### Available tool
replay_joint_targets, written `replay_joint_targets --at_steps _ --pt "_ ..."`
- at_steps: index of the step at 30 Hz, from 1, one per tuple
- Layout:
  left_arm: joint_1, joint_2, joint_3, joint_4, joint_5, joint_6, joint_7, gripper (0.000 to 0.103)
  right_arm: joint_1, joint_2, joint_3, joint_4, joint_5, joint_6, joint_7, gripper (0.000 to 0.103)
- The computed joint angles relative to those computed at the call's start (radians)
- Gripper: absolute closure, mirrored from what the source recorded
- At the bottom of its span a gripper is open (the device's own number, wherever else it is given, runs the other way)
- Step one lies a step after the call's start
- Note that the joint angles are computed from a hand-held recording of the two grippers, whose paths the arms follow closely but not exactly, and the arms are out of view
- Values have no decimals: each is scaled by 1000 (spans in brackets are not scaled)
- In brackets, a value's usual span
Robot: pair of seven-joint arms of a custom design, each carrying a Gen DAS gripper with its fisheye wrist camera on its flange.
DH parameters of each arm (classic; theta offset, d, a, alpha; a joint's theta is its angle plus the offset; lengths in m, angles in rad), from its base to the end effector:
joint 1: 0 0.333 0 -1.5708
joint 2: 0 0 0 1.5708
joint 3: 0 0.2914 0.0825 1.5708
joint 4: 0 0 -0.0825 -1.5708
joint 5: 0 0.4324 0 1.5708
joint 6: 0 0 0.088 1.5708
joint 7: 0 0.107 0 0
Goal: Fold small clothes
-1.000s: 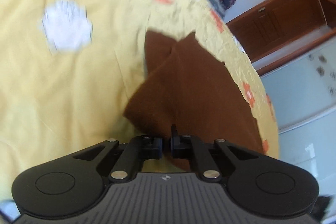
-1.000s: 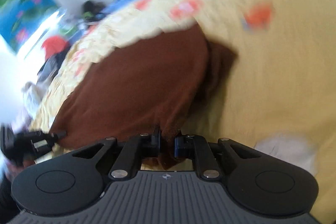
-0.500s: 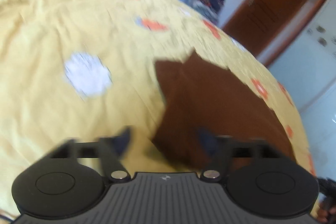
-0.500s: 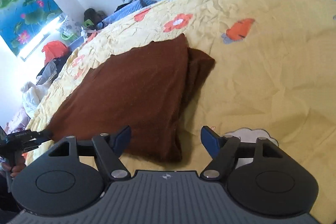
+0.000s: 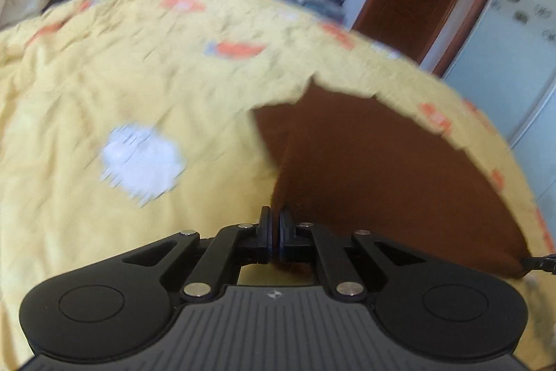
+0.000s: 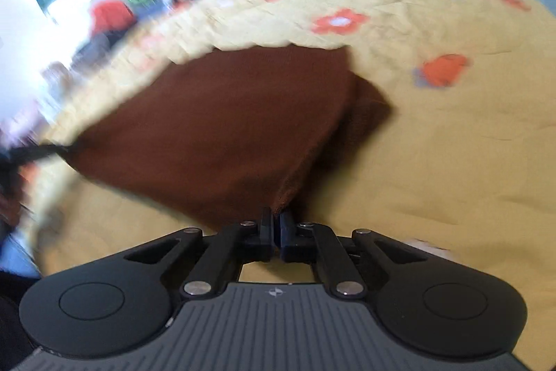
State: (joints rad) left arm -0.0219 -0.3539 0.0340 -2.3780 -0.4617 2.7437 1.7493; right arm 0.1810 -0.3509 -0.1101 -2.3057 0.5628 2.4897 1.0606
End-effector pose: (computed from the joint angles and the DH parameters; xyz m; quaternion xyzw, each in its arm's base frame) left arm 0.5360 0.0249 0.4932 -0.7157 0.5870 -0.3431 0.1596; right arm 0.5385 0.0328 0.5003 -0.7314 0.5882 -0.0821 0.3352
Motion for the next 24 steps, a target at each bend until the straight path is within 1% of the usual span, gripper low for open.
replay_joint_targets --at_steps 1,2,3,4,5,6,7,8,9,10,11,12,13,14,15,17,18,20,21,22,23,24 --pt "31 7 -21 -2 47 -14 -47 103 -19 6 9 -4 -37 -8 34 94" --pt "28 -1 -15 -15 42 3 -43 103 -19 12 -3 -7 -20 -23 38 94" --pt "33 -5 -14 -9 54 -19 -53 102 -9 8 -16 -15 25 -19 23 93" --pt "26 -13 -4 -6 41 -28 -46 102 -7 8 -21 -13 50 -24 31 90" --pt "19 -21 3 -7 26 -9 -38 102 -9 6 -19 -12 67 -12 44 70" --pt "2 -19 16 3 5 13 -7 99 -6 2 -20 -13 91 12 47 55" --pt "-27 -5 37 29 -27 22 47 91 -4 -1 -14 -16 109 53 58 22" --pt "-51 20 53 64 -62 28 97 83 10 -2 -14 -20 143 110 39 6" --pt "-62 56 54 105 -87 42 124 56 30 3 -22 -14 181 163 0 5" --pt "-70 101 49 153 -113 64 148 20 48 23 -31 6 215 196 -35 8" --pt "-89 150 52 202 -169 94 209 11 52 58 -33 43 224 207 -38 9" --pt "-104 207 50 255 -208 131 255 11 52 101 -30 87 227 213 -35 10" --pt "-84 275 24 324 -181 128 231 11 54 149 -29 135 244 215 -52 12" --pt "-69 343 10 402 -150 92 197 12 51 206 -27 193 270 204 -71 14" --pt "-57 412 -2 481 -110 58 146 12 39 254 -17 240 276 198 -61 15" --pt "-50 532 -15 613 -4 30 32 14 9 372 4 359 234 191 1 17" --pt "-55 588 -12 678 63 9 -27 15 -3 429 15 417 207 194 37 18" --pt "-61 683 -12 795 155 -34 -96 15 -18 529 31 526 141 191 139 19" --pt "-56 720 -21 843 177 -59 -107 17 -28 576 42 578 133 175 166 19" --pt "-48 752 -35 885 193 -90 -107 41 -41 619 54 629 128 155 185 20" --pt "-38 777 -49 921 209 -132 -103 66 -54 672 65 692 118 128 201 31" --pt "-21 789 -73 933 236 -153 -106 96 -66 710 77 737 104 96 211 45"
